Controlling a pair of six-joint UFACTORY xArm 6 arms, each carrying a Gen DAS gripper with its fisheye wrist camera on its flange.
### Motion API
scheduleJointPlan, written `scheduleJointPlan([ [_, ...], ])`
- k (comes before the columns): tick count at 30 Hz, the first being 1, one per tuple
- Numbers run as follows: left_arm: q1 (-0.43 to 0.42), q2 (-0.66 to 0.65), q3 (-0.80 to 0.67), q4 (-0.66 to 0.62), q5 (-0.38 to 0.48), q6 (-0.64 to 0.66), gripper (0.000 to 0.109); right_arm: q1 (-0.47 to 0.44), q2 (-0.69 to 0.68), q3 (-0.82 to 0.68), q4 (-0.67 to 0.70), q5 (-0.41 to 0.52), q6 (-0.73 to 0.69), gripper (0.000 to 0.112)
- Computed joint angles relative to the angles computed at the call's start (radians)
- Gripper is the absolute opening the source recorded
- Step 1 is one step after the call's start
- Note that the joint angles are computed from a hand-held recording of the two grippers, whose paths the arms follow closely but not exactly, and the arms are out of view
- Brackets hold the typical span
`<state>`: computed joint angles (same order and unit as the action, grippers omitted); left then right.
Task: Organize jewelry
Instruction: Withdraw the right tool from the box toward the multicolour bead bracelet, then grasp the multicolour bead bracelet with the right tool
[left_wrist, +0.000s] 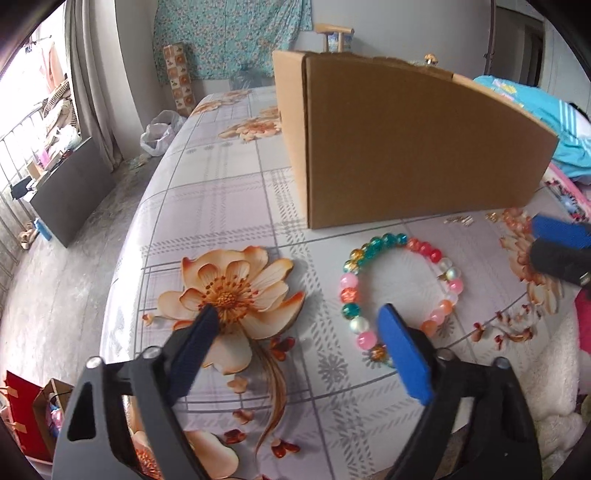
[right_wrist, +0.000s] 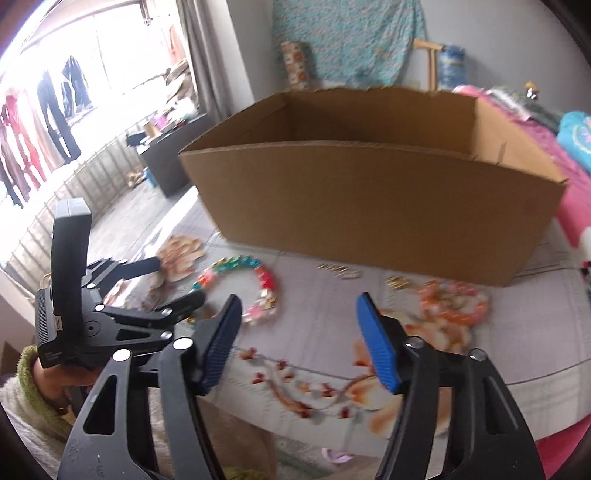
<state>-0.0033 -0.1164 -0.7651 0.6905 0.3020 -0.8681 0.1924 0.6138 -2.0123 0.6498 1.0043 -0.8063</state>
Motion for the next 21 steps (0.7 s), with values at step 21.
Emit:
scheduleJointPlan([
  [21,0.017,0.060,-0.027,-0.035,-0.107,0.081,0.032,0.098,0.204,-0.299,-0.216,0.124,0.115,0.015],
])
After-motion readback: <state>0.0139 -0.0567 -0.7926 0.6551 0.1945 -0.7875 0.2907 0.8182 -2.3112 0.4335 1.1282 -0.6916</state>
